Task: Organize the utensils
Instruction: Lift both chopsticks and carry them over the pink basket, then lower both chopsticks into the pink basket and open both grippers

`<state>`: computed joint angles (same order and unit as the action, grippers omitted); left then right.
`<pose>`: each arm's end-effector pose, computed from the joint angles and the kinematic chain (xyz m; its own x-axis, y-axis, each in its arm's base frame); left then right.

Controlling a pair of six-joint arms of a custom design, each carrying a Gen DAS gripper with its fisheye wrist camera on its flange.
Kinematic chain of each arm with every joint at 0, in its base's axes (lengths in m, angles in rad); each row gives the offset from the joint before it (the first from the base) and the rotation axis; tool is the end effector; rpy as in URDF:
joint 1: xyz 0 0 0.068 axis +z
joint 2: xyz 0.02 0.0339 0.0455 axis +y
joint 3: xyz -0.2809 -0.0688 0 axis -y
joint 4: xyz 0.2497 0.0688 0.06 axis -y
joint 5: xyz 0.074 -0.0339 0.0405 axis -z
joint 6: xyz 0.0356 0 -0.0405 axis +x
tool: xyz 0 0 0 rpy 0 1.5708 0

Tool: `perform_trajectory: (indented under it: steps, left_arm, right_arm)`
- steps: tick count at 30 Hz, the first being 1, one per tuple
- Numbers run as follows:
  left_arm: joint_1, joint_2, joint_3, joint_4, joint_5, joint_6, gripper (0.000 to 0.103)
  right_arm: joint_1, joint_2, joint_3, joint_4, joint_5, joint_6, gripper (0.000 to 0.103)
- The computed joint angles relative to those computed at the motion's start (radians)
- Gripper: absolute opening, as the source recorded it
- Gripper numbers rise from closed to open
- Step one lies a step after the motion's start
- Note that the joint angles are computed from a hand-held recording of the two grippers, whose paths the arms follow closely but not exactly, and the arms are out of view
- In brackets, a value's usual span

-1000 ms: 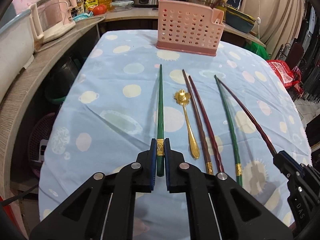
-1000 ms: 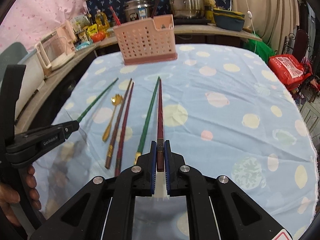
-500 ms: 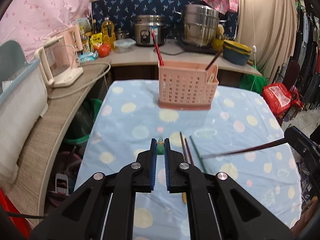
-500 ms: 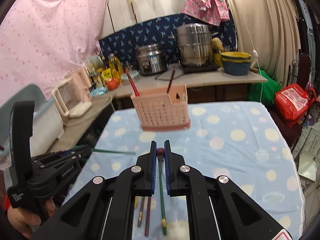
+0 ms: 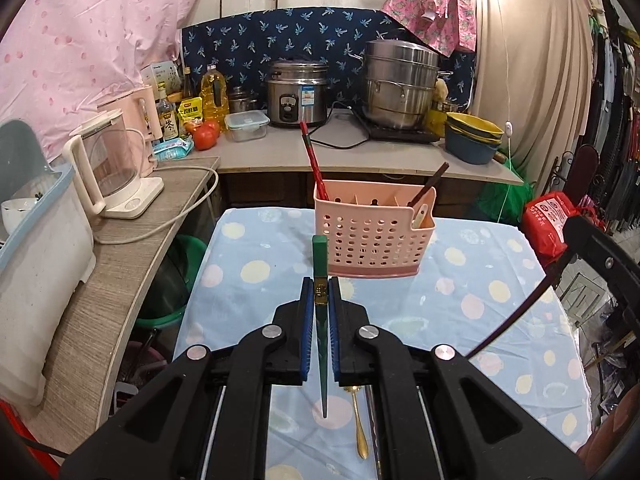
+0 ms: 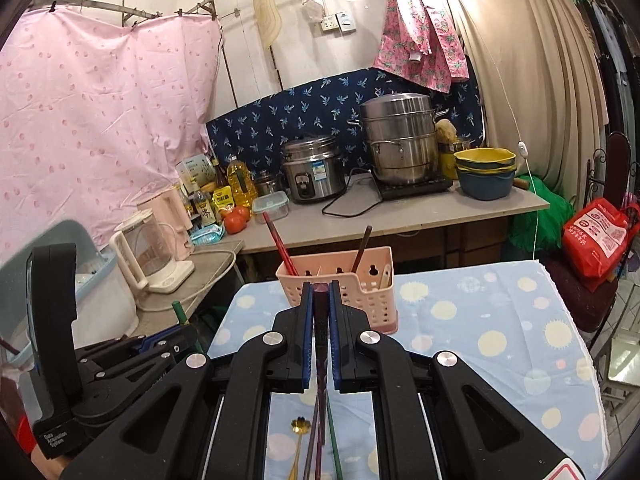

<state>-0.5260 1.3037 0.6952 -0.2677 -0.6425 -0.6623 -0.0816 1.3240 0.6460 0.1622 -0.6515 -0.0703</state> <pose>0.2275 -0.1074 0.2122 -0.5672 -0.2400 -0.7878 -0.3532 0.9351 -0.0306 0.2733 -0.0007 0.2255 -0.4580 -0.0186 -0.8888 -0.4943 0.8363 0.2372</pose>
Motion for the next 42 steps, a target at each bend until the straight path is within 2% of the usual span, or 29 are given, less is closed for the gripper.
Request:
perform_trajectory:
  steps: [11, 21, 29, 34, 42]
  left_arm:
    - [0.067, 0.027, 0.015, 0.046, 0.049, 0.064, 0.007]
    - [0.193, 0.046, 0.087, 0.119, 0.146, 0.182, 0.007]
    - [0.296, 0.063, 0.194, 0.216, 0.206, 0.256, 0.007]
    - [0.345, 0.067, 0.243, 0.274, 0.253, 0.264, 0.007]
    - [0.407, 0.143, 0.292, 0.378, 0.281, 0.258, 0.007]
  right_arm:
    - [0.041, 0.086, 0.083, 0.033, 0.033, 0.046, 0.007]
    - [0.097, 0.184, 0.220, 0.072, 0.074, 0.118, 0.007]
    - [0.120, 0.299, 0.380, 0.179, 0.110, 0.286, 0.007]
    - [0.151, 0.384, 0.460, 0.247, 0.165, 0.356, 0.007]
    - [0.184, 0.527, 0.579, 0.277, 0.230, 0.399, 0.007]
